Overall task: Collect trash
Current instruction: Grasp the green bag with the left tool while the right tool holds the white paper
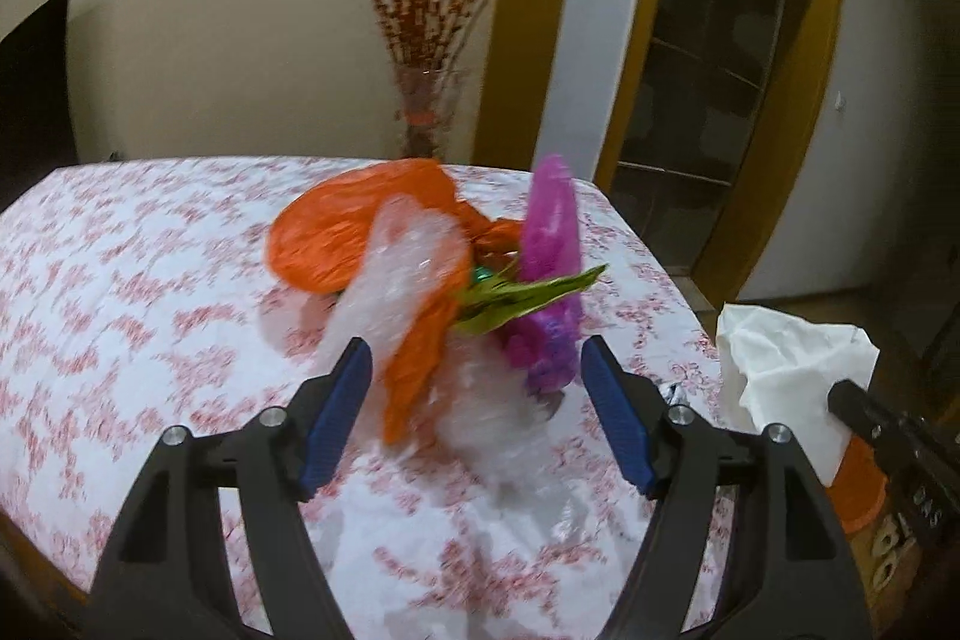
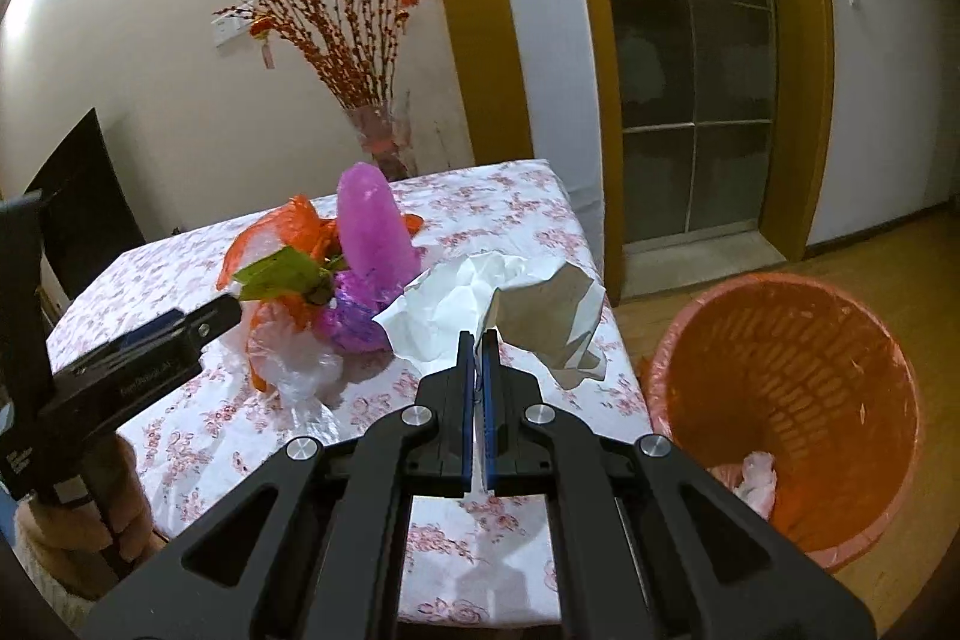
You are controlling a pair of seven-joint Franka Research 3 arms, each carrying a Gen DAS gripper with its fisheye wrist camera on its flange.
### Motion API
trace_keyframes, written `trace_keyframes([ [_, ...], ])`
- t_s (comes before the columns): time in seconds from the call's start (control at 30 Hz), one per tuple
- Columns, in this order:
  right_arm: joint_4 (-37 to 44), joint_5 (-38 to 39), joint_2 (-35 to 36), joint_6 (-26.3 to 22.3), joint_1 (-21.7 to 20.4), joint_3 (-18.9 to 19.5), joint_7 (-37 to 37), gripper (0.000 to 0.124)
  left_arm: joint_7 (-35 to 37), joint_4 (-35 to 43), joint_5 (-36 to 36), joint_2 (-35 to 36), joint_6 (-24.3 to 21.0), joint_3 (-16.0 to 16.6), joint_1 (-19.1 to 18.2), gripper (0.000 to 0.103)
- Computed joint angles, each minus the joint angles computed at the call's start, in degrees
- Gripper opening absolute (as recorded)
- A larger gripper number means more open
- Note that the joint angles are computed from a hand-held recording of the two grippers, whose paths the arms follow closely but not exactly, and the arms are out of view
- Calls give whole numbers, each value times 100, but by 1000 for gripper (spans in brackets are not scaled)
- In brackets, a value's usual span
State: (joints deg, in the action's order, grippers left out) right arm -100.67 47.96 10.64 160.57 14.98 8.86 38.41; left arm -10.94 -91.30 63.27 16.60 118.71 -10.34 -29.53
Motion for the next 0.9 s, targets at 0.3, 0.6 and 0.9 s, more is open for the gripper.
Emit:
trace_keyframes([
  [0.3, 165, -149, 130, -219, -67, -59, 250, 2, 894, 634, -163, 428, -5, 172, 66, 77],
  [0.6, 265, -298, 229, -357, -119, -68, 469, 2, 1261, 533, -555, 453, 809, 274, 266, 36],
  [0.9, 248, -256, 183, -338, -140, -33, 454, 2, 1217, 527, -404, 405, 1130, 356, 216, 5],
])
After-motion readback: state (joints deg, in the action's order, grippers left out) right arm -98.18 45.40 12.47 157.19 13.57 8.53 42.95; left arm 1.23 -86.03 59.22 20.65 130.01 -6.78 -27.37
